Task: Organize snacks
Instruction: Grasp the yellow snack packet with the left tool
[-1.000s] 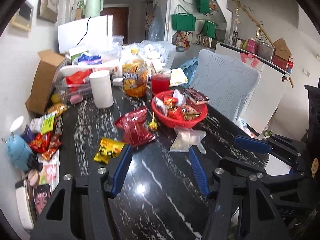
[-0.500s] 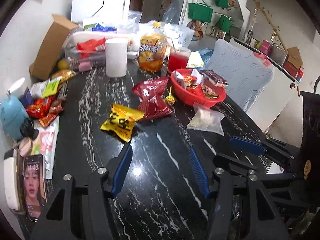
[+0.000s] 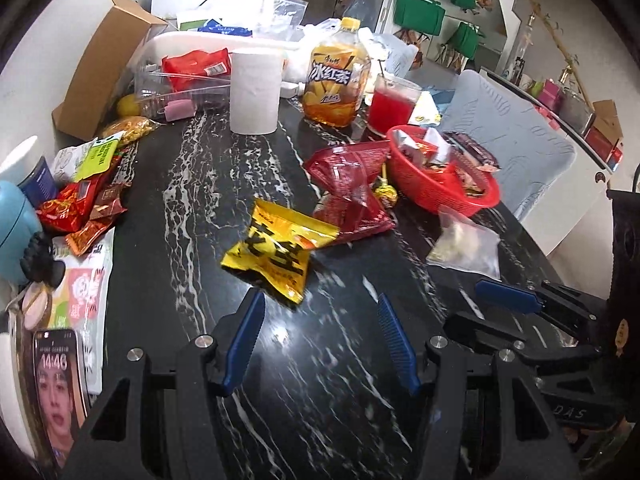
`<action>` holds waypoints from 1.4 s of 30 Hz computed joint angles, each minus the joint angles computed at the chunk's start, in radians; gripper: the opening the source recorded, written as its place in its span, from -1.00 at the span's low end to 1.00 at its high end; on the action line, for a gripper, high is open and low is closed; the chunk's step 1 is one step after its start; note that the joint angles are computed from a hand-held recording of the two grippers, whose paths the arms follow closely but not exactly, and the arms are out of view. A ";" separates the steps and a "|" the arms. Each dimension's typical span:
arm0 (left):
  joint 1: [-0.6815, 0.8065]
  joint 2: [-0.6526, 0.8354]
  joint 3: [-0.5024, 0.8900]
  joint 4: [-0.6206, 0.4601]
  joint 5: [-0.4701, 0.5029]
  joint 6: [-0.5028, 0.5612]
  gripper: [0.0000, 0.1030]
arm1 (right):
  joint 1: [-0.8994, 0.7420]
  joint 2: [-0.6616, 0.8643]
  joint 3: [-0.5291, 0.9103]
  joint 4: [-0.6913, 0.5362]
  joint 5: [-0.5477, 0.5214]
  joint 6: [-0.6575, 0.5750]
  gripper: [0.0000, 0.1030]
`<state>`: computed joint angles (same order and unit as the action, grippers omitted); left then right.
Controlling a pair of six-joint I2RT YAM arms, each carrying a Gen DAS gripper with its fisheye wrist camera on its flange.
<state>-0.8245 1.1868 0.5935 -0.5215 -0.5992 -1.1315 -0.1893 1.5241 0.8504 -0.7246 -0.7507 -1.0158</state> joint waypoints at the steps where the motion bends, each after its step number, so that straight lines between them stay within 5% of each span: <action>1: 0.031 -0.001 -0.011 0.025 0.019 0.030 0.12 | 0.013 0.011 0.004 0.014 0.007 0.018 0.07; 17: 0.426 0.149 -0.064 0.299 0.329 0.418 0.12 | 0.143 0.138 0.067 0.172 0.083 0.232 0.07; 26: 0.372 0.138 -0.035 0.301 0.210 0.502 0.12 | 0.128 0.160 0.085 0.188 0.086 0.258 0.11; 42: 0.432 0.302 0.004 0.376 0.297 0.595 0.19 | 0.085 0.153 0.076 0.256 0.105 0.332 0.23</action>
<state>-0.3924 1.4888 0.5971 -0.1457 -0.3027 -0.5368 -0.1047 1.6768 0.9265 -0.4681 -0.6462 -0.6837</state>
